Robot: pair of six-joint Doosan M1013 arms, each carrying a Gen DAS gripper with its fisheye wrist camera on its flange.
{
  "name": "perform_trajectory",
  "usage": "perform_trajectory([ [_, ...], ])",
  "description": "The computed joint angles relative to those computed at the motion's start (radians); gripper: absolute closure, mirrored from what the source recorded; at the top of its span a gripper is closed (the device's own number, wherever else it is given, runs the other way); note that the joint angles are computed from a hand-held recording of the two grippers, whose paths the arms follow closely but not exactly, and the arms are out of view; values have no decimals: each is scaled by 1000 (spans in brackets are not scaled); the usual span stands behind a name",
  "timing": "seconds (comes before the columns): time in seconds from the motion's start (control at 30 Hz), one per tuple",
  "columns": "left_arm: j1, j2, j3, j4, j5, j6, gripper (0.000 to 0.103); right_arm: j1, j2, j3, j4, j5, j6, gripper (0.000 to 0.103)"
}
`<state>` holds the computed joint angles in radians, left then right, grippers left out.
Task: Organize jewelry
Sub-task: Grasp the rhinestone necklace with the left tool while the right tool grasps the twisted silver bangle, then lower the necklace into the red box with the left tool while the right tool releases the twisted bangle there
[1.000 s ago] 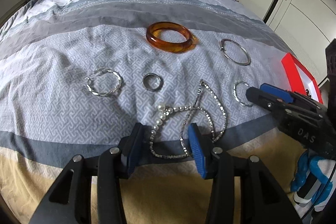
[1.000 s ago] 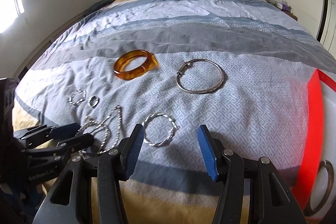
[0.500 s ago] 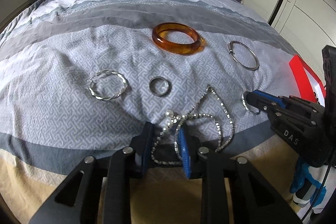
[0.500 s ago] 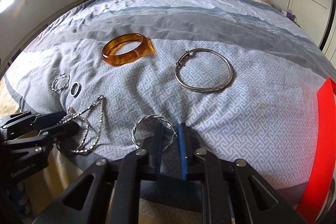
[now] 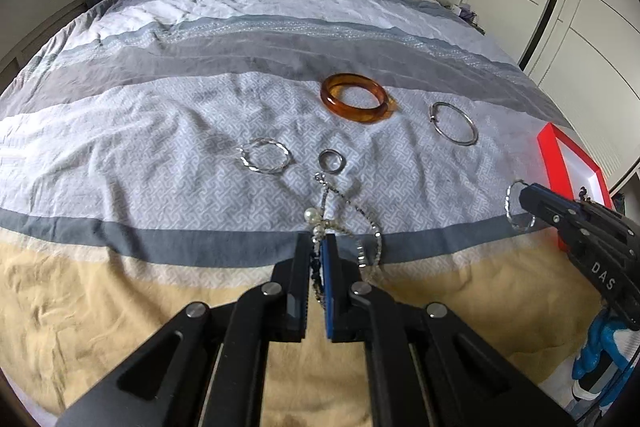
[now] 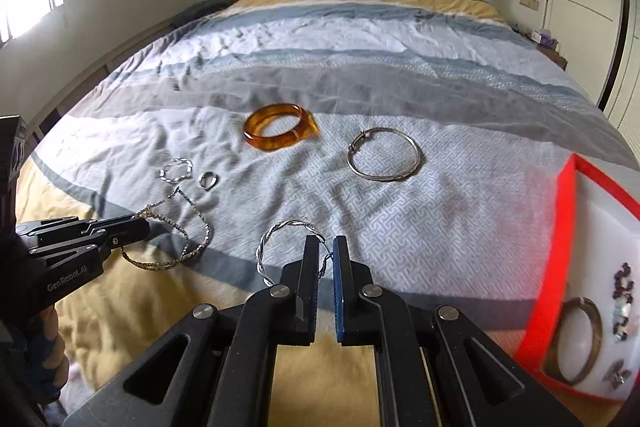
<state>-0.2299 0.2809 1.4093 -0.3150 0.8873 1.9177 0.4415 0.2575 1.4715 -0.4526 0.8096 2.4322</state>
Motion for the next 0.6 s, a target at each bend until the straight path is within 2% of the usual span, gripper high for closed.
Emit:
perform_trajectory([
  [0.23,25,-81,37,-3,-13,23,98,52,-72,17,-83,56,97,96],
  [0.43,46,-151,64,-59,-20,68,98,103,-147,49,-166,124,198,96],
  [0.6,30,-185,62,-113,-11,94,98,129,-213,84,-236,197,258,96],
])
